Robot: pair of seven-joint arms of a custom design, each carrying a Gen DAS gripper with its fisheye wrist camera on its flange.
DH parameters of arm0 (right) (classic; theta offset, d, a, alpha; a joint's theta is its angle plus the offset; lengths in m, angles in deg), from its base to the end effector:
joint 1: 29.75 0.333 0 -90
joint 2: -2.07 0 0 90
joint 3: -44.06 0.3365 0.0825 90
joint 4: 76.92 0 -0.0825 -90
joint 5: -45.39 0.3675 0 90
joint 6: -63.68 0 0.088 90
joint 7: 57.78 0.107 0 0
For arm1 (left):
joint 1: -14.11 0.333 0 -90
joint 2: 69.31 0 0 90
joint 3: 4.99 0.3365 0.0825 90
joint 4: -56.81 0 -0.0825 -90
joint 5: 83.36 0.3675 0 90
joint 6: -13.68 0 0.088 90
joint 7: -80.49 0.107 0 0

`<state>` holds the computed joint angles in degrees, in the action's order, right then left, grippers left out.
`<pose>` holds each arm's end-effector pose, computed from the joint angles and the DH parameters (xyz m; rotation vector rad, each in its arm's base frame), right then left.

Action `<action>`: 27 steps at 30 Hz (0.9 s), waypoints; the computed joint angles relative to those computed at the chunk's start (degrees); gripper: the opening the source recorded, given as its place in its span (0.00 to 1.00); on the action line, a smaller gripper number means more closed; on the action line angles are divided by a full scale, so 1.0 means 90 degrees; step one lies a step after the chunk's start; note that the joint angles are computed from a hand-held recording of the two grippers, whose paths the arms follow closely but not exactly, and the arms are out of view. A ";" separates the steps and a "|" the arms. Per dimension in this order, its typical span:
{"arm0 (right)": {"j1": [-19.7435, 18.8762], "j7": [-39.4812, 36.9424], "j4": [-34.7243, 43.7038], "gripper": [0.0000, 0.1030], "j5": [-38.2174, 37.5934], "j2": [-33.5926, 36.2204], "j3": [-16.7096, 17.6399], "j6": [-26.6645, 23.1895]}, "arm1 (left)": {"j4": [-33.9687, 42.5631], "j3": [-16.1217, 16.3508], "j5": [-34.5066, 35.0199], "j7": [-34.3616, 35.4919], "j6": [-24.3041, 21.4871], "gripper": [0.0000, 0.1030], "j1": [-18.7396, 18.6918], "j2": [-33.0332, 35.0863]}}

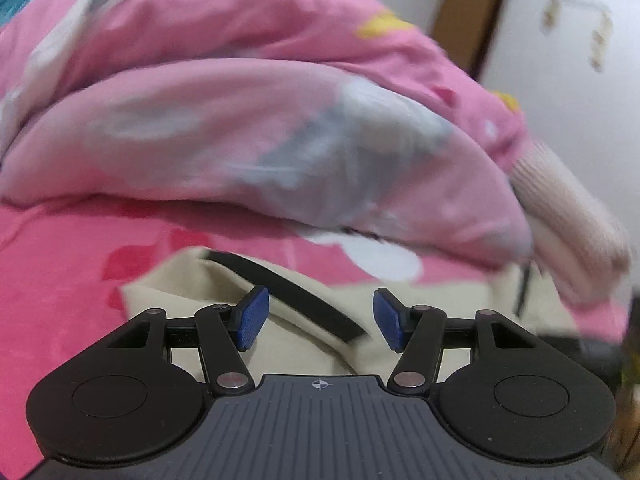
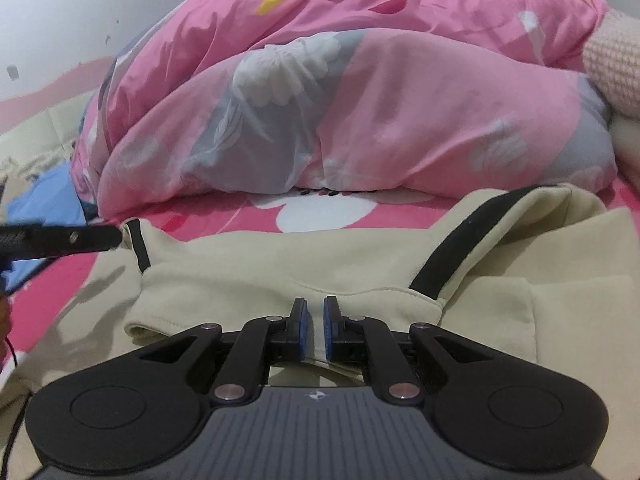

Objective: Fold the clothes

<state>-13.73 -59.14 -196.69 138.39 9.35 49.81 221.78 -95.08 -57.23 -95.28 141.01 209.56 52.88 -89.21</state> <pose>0.5468 0.1718 0.4192 -1.8684 1.0617 -0.2432 0.4334 -0.1038 0.4682 -1.9377 1.2938 -1.0616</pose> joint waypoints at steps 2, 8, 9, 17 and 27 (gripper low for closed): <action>-0.0011 0.0005 0.0002 0.07 0.0019 0.0006 -0.0002 -0.0039 | 0.0168 0.0288 -0.0022 -0.0070 -0.0144 0.56 -0.0024 0.0181; -0.0040 0.0030 0.0005 0.08 0.0002 0.0017 -0.0015 -0.0139 | 0.1354 -0.0920 0.1344 0.0247 -0.1831 0.58 0.1657 0.0475; -0.0050 0.0051 0.0005 0.08 -0.0009 0.0019 -0.0019 -0.0169 | 0.1474 -0.1339 0.1707 0.0195 -0.1996 0.58 0.2082 0.0425; -0.0077 0.0026 -0.0018 0.08 0.0018 0.0009 -0.0024 -0.0238 | 0.0530 -0.1077 0.2105 -0.0876 -0.1832 0.60 0.2168 -0.0390; -0.0094 0.0055 -0.0016 0.08 0.0006 0.0014 -0.0032 -0.0289 | -0.0131 -0.0634 0.2188 -0.2065 -0.1452 0.58 0.2262 -0.1112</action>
